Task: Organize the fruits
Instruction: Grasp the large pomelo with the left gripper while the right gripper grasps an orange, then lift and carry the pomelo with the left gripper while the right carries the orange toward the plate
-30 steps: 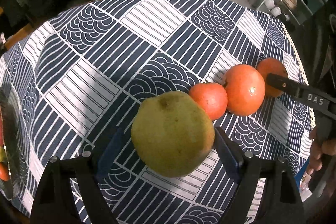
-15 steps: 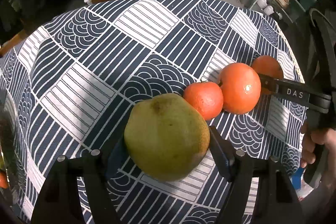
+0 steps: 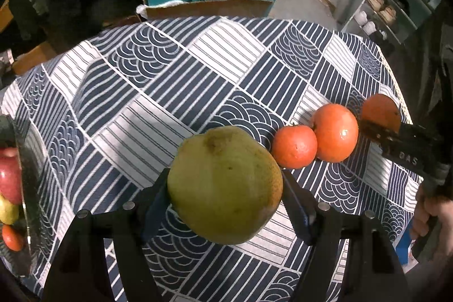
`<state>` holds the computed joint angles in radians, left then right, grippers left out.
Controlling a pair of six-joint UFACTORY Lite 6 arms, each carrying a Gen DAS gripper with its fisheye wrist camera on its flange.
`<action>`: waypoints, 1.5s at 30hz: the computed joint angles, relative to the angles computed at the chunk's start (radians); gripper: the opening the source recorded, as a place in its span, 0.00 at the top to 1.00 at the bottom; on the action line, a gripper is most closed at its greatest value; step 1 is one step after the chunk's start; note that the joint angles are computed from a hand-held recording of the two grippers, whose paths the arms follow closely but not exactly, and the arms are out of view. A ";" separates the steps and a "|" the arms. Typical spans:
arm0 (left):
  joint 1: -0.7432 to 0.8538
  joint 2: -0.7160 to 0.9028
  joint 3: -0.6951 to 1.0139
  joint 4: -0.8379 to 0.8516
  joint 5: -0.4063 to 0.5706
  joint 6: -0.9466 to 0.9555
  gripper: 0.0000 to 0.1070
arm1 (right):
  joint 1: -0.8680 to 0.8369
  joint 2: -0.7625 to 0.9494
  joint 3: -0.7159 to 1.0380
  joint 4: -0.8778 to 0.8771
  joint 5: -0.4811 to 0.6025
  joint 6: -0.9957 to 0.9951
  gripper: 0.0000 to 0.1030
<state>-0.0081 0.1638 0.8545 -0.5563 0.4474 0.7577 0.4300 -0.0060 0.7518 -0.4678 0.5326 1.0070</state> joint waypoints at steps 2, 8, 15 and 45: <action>0.012 -0.025 -0.008 -0.002 0.008 0.008 0.29 | 0.035 -0.042 -0.005 -0.023 0.036 0.031 0.35; 0.042 -0.121 -0.037 -0.010 0.049 0.032 0.29 | 0.135 -0.135 0.014 -0.064 0.118 0.111 0.35; 0.093 -0.223 -0.053 -0.017 0.099 0.067 0.29 | 0.232 -0.188 0.089 -0.104 0.222 0.166 0.35; 0.530 -0.425 0.102 -0.108 0.465 0.280 0.29 | 0.560 -0.065 0.529 -0.267 0.481 0.280 0.35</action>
<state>0.5223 -0.2607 0.9563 -0.6643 0.9120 1.0375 0.9899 -0.0713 1.2813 -0.7345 1.0140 1.2868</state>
